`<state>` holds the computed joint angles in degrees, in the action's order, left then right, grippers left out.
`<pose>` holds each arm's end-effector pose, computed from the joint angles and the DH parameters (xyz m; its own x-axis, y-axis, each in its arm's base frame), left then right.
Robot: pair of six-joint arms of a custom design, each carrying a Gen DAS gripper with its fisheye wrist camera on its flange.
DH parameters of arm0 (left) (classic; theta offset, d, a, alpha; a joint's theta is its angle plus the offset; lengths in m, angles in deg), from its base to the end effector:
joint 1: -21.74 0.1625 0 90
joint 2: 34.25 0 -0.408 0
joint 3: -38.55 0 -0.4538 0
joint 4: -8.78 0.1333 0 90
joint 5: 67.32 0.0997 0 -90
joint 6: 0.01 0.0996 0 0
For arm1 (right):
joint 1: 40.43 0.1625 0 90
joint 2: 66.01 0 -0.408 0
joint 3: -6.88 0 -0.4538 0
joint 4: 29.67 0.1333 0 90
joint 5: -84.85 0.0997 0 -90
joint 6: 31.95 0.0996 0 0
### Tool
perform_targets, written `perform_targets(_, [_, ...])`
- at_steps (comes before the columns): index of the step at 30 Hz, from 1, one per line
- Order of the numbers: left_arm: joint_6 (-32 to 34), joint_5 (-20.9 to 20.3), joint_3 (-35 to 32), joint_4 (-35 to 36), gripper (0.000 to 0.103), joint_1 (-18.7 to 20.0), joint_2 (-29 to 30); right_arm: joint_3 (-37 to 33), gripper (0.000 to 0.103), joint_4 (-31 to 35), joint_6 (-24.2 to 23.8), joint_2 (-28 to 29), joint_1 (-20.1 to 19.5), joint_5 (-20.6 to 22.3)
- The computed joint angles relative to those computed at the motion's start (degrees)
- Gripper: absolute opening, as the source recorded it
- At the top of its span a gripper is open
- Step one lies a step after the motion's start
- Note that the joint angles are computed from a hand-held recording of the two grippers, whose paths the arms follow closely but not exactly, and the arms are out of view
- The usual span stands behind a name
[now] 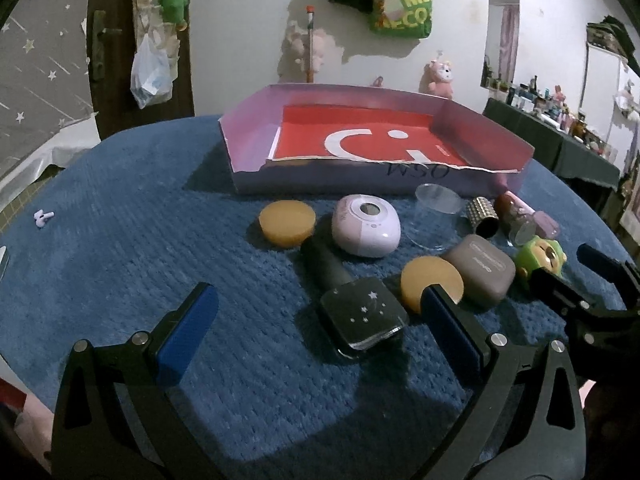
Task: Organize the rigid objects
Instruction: 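Grasp the black square compact with the left gripper while the right grasps the green figure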
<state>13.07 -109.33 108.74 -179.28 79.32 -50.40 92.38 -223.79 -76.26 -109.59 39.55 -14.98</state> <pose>-0.2412 -0.7665 -0.0700 -0.7327 0.0623 -0.6777 0.5660 0.6087 -0.5560 -0.0188 -0.7751 0.1830 -0.7322 -0.0917 0.6749 -0.6014 0.5523 -0.5774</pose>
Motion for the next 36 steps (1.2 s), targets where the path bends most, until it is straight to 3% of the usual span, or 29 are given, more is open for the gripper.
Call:
perform_targets(7, [-1.78,0.91,0.0,2.13,0.094,0.02,-0.46,-1.77,0.093,5.41,0.3,-0.02,-0.06,1.36])
perform_targets(13, [-1.4,1.48,1.0,2.55,0.094,-0.04,-1.1,-2.5,0.093,8.99,2.33,-0.6,-0.63,2.85])
perform_targets(18, [-0.78,2.85,1.0,2.28,0.093,-0.17,-0.99,-2.33,0.093,8.37,1.31,-0.48,-0.58,2.75])
perform_targets(19, [-1.49,2.98,0.59,3.57,0.091,-0.1,-0.84,-2.01,0.092,8.43,1.29,-0.7,-0.64,2.92])
perform_targets(21, [-2.94,1.34,0.09,6.53,0.077,0.37,-0.91,-1.86,0.088,9.1,1.28,-0.88,-0.79,3.84])
perform_targets(22, [-2.5,1.47,-0.25,5.98,0.077,0.32,-0.6,-1.82,0.085,9.61,1.39,-1.01,-0.9,4.44])
perform_targets(24, [-1.77,0.02,-0.48,6.01,0.062,0.35,-0.47,-1.68,0.077,11.44,1.58,-1.5,-1.19,6.21])
perform_targets(25, [-1.24,-0.55,-0.66,6.04,0.056,0.36,-0.42,-1.66,0.068,12.88,1.53,-1.77,-1.39,7.31])
perform_targets(26, [-0.59,-1.57,-0.52,6.11,0.042,0.32,-0.5,-1.64,0.056,15.31,1.64,-2.24,-1.81,9.2])
perform_targets(27, [-0.22,-1.43,-0.59,6.19,0.04,0.15,-0.38,-1.59,0.049,17.49,2.13,-2.71,-2.24,11.04])
perform_targets(28, [-0.08,-1.34,-0.61,6.21,0.04,0.04,-0.33,-1.63,0.05,19.35,3.0,-3.09,-2.64,12.73])
perform_targets(31, [-1.5,-3.71,0.54,7.24,0.04,0.12,-1.61,-0.88,0.05,18.5,2.39,-3.41,-2.59,12.91])
perform_targets(36, [1.99,-4.0,1.23,2.89,0.04,-0.7,-1.9,-0.03,0.05,17.82,3.18,-4.94,-2.43,14.25])
